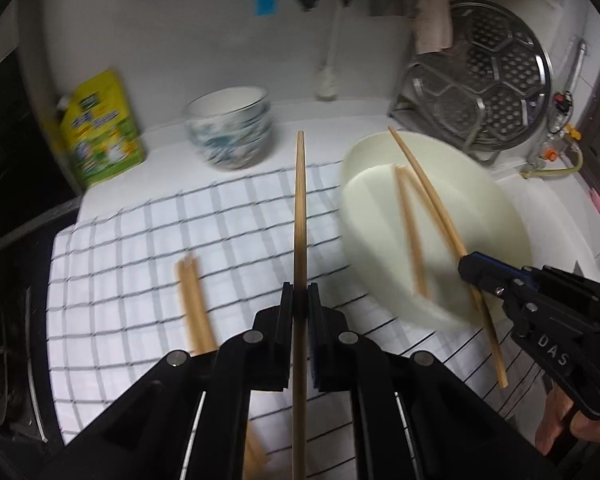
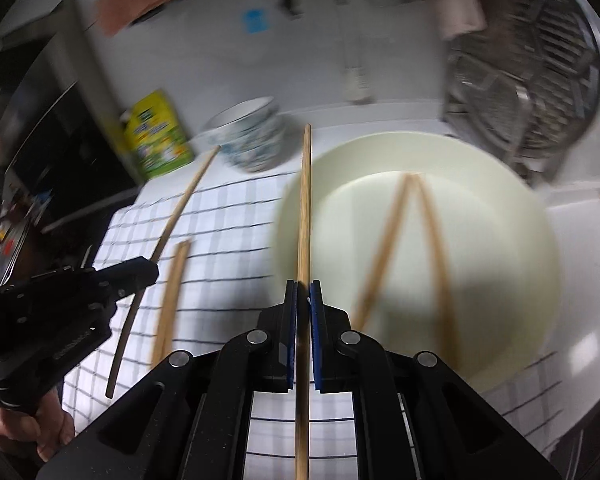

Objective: Organize utensils
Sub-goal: 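Carry both chopsticks into the cream basin and open both grippers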

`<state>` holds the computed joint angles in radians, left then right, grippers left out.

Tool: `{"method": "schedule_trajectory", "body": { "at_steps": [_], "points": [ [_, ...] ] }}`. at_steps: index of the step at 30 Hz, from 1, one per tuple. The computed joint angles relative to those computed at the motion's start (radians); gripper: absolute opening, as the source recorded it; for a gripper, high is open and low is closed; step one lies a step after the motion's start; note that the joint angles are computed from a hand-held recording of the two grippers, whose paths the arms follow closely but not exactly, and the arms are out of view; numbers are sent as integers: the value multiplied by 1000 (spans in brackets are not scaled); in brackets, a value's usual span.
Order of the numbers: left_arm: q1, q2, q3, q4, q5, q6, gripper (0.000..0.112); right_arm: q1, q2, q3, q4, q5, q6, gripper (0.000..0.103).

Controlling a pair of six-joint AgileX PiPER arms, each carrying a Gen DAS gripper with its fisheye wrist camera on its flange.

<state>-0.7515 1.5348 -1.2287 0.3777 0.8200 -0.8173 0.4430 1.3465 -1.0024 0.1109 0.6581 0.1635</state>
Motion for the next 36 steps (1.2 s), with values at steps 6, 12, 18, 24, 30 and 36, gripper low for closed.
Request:
{"method": "schedule_trajectory", "body": {
  "at_steps": [6,12,18,24,30,36],
  "points": [
    [-53,266,-317,-32,10,58,8,-286,17,10,172,32,-289,6],
    [-74,510,-617,-81,97,124,8,-441,130,-46,284,56,-485,6],
    [-65,670,-823,-103,192,158,8,-488,250,-98,371,64,-609,6],
    [-49,776,-964,-103,269,172,8,-496,360,-159,412,69,-658,6],
    [-37,825,-1036,-113,326,182,8,-496,390,-175,417,58,-671,7],
    [-39,793,-1000,-86,327,144,38,-509,362,-163,416,47,-674,9]
  ]
}}
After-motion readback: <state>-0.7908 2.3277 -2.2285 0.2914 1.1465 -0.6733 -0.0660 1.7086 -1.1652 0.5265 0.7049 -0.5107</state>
